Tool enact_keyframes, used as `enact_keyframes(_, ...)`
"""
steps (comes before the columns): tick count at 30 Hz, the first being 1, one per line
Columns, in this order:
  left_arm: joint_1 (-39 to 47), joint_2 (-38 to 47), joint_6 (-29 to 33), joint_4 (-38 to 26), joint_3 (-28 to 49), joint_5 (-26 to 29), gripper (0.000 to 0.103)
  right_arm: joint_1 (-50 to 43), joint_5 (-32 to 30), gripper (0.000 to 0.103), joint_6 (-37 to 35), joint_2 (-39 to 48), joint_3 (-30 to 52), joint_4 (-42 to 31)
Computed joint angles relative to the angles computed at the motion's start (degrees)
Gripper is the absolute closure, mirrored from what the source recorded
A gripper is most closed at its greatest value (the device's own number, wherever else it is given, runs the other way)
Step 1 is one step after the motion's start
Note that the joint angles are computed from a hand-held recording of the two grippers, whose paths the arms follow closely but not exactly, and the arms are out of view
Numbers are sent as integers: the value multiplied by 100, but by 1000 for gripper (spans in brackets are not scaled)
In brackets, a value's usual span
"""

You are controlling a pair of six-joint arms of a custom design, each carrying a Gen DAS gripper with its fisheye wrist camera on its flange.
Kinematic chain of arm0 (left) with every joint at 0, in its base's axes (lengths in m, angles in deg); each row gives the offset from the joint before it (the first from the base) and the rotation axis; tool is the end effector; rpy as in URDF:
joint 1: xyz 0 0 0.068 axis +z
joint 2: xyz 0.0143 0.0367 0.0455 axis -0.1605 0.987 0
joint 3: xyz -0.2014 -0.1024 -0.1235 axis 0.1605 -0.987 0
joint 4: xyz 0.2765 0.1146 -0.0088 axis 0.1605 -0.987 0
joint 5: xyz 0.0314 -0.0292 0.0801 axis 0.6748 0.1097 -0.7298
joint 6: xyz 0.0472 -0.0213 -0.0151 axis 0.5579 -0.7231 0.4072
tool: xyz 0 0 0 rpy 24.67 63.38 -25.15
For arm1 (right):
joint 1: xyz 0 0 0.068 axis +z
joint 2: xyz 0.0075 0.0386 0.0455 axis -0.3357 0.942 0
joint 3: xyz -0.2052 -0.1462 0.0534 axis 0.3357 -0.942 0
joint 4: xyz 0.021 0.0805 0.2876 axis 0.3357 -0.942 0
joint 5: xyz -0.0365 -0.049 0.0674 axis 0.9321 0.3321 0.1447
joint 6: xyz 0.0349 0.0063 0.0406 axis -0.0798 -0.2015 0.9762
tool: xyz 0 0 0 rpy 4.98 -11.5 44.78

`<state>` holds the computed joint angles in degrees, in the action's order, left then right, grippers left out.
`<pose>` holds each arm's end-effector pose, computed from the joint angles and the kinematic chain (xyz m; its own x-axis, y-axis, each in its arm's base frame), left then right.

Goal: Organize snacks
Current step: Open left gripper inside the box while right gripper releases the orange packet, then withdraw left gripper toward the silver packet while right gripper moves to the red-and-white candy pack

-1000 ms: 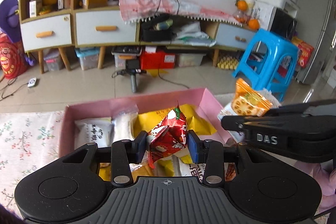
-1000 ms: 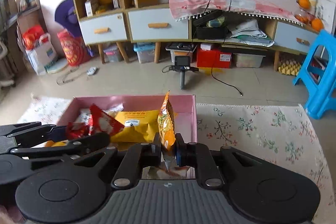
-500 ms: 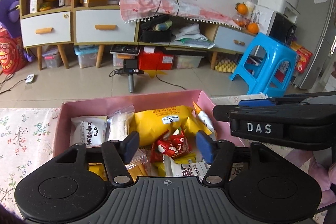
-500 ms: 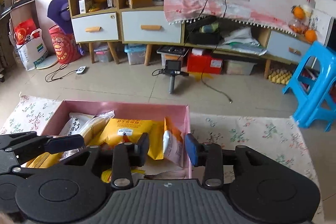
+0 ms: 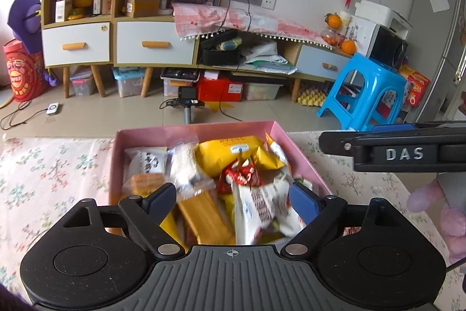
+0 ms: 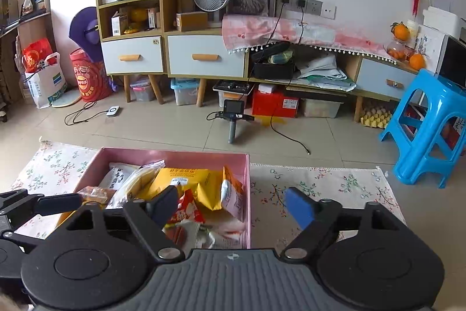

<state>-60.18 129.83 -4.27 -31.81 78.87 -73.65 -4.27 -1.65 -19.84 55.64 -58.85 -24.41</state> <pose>0.2127 -0.2425 0.0575 -0.6258 0.0397 -0.7790 0.2914 0.9383 -0.1862 0.2450 0.0622 0.1108 -0.6394 -0.0833 -0.7643 -0.1068 0.9941 -0.0191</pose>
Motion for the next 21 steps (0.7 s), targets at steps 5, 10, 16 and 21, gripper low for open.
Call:
enact_keyframes(5, -241, -519, -216, -75, -507, -239, 11, 165, 97, 20, 83, -922, -431, -455)
enact_keyframes(10, -507, -970, -445, -212, -971, -469, 9, 397, 217, 16, 205, -1855, -851, -982)
enact_keyframes(16, -855, -1388, -774, -656, -1312, -773, 9, 861, 544, 11, 302, -3092, -1354, -1764)
enact_keyframes(21, -1213, -1612, -1115, -818, -1620, -996, 6, 1269, 793, 9, 436, -4118, -1715, -2485)
